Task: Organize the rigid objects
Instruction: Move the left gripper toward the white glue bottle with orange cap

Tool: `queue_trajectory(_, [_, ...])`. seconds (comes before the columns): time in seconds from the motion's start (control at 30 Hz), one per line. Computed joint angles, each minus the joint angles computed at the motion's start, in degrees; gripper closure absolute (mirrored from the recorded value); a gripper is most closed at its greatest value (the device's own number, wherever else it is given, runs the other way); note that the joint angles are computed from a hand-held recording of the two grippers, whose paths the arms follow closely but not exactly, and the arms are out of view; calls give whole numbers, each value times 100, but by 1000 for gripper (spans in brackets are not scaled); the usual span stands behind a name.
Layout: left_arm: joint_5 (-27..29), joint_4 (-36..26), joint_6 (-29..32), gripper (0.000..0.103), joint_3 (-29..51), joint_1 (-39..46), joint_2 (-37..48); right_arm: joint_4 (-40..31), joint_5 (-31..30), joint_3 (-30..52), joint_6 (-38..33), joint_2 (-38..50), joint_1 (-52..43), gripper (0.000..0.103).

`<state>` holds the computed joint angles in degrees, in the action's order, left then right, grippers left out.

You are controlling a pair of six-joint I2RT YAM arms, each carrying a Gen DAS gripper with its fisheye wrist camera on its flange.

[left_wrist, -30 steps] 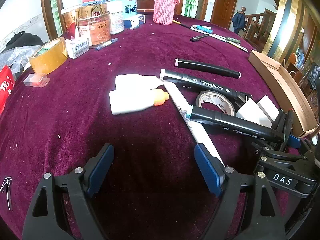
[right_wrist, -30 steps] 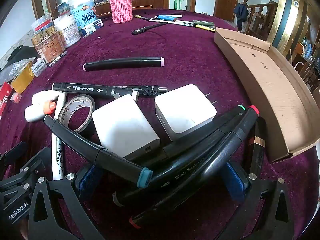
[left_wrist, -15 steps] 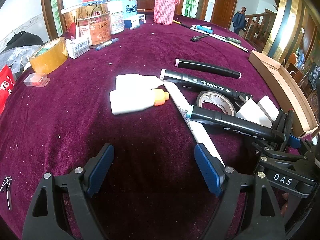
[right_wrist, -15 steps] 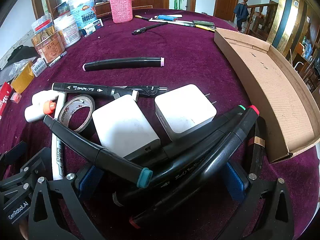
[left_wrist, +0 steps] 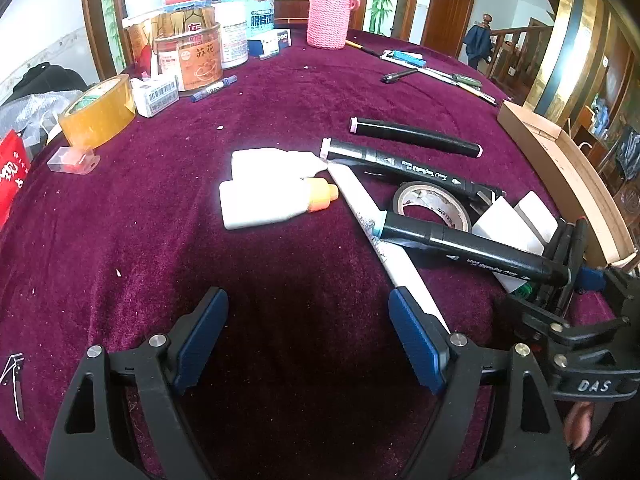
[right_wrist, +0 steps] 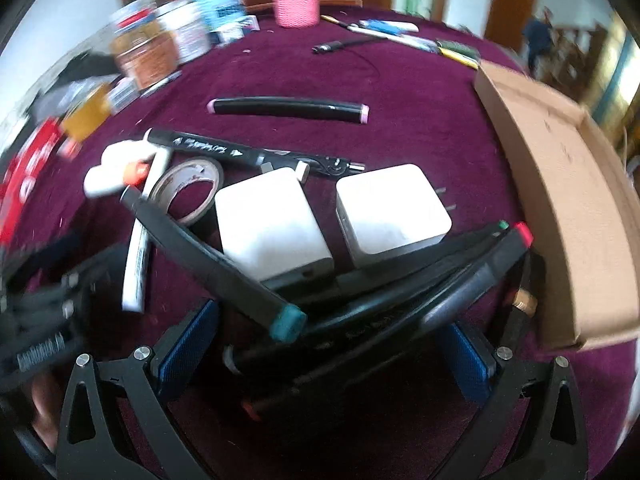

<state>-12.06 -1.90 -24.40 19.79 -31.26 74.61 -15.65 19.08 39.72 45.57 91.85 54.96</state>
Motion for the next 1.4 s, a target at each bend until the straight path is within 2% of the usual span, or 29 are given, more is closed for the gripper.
queue_trajectory(0.07, [16, 12, -2, 20, -7, 7, -6, 222, 75, -340, -83, -418, 79, 2])
queue_trajectory(0.17, [68, 44, 4, 20, -29, 37, -34, 910, -368, -1058, 14, -1154, 60, 2])
queue_trajectory(0.27, [173, 110, 38, 20, -106, 90, -138, 898, -165, -1106, -144, -1088, 301, 2])
queue_trajectory(0.33, [233, 126, 21, 20, -142, 167, -186, 1154, -272, -1322, -108, -1287, 311, 2])
queue_trajectory(0.43, [171, 113, 8, 20, -134, 130, -171, 951, 182, -1288, -151, -1434, 436, 2])
queue_trajectory(0.6, [-459, -173, -113, 19, 156, -303, 233, 1237, -3, -1477, -175, -1556, 376, 2])
queue_trajectory(0.73, [-426, -156, -91, 17, 140, -236, 241, 1395, -13, -1612, -165, -1703, 402, 2])
queue_trajectory(0.83, [-521, -230, -207, 8, 217, -225, 363, 1510, 10, -1670, -275, -1771, 476, 2])
queue_trajectory(0.87, [-535, -282, -298, 1, 264, -181, 439, 1554, -3, -1695, -314, -1805, 486, 2])
queue_trajectory(0.9, [-516, -324, -393, 0, 293, -138, 480, 1589, -36, -1723, -350, -1843, 485, 2])
queue_trajectory(1.4, [-591, -330, -483, 0, 305, -228, 524, 1568, -111, -1741, -297, -1874, 391, 2])
